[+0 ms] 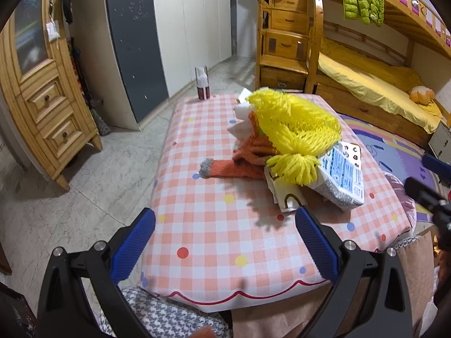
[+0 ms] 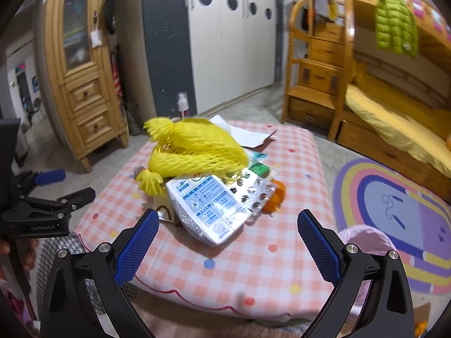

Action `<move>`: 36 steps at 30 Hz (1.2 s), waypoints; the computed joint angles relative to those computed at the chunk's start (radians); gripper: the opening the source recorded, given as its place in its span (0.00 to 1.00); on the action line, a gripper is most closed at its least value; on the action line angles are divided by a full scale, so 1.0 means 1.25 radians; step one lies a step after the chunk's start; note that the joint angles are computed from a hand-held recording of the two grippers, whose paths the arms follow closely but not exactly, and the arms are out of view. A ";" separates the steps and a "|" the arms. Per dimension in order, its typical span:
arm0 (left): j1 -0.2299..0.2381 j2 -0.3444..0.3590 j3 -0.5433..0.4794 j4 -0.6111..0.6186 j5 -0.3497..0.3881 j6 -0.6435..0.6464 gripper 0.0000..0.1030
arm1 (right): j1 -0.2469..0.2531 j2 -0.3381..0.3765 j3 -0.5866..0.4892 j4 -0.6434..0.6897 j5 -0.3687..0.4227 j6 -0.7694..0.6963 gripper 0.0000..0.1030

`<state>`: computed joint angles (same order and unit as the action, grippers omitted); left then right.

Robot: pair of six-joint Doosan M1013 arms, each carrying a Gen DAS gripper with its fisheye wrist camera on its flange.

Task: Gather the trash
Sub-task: 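Grasp the white milk carton with the right tool and lift it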

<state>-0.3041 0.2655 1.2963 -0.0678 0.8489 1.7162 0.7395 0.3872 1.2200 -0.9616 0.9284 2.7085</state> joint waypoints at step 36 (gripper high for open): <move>-0.002 0.022 -0.017 0.002 0.007 -0.012 0.94 | -0.009 0.056 -0.051 0.088 0.066 -0.146 0.21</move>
